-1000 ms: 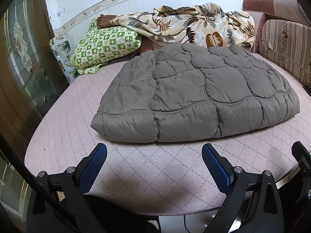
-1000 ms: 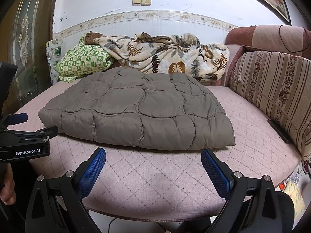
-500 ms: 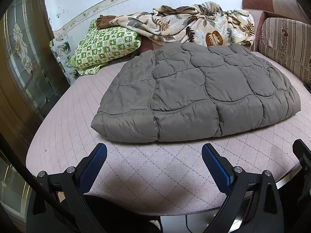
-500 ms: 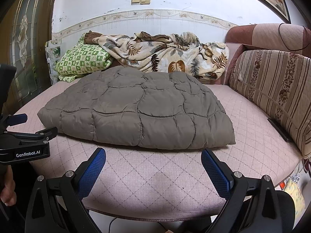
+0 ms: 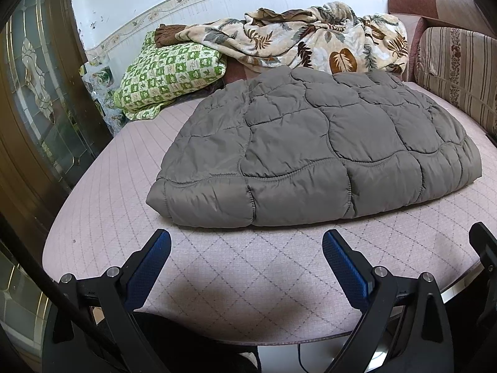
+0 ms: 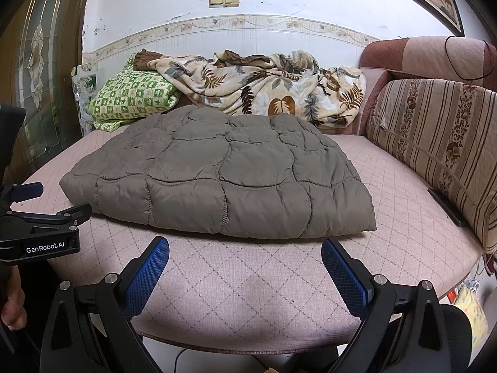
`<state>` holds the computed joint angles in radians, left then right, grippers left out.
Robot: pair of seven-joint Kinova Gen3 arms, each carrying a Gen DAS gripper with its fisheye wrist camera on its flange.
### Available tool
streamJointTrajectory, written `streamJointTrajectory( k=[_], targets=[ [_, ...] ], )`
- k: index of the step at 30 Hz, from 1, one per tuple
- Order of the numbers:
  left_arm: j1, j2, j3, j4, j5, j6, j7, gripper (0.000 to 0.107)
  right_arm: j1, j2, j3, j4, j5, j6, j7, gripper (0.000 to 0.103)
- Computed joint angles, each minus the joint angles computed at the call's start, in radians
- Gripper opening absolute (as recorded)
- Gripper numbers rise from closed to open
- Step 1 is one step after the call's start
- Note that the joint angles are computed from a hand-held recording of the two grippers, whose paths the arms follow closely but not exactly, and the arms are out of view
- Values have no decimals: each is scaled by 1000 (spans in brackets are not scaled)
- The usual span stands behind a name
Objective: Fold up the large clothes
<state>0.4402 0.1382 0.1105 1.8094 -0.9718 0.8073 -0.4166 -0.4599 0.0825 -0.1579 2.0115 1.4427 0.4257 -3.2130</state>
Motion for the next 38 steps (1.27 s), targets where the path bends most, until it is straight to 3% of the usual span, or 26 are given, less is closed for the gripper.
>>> streamJointTrajectory(
  k=[27, 35, 38],
  targets=[
    [2, 0, 0, 4, -11, 1, 7, 98, 6, -2, 4, 3, -9, -8, 4, 100],
    [-91, -43, -8, 28, 125, -117, -93, 98, 8, -3, 4, -2, -28, -5, 12, 100],
    [-86, -62, -18, 42, 78, -112, -32, 98, 12, -5, 8, -5, -59, -12, 28, 100]
  ],
)
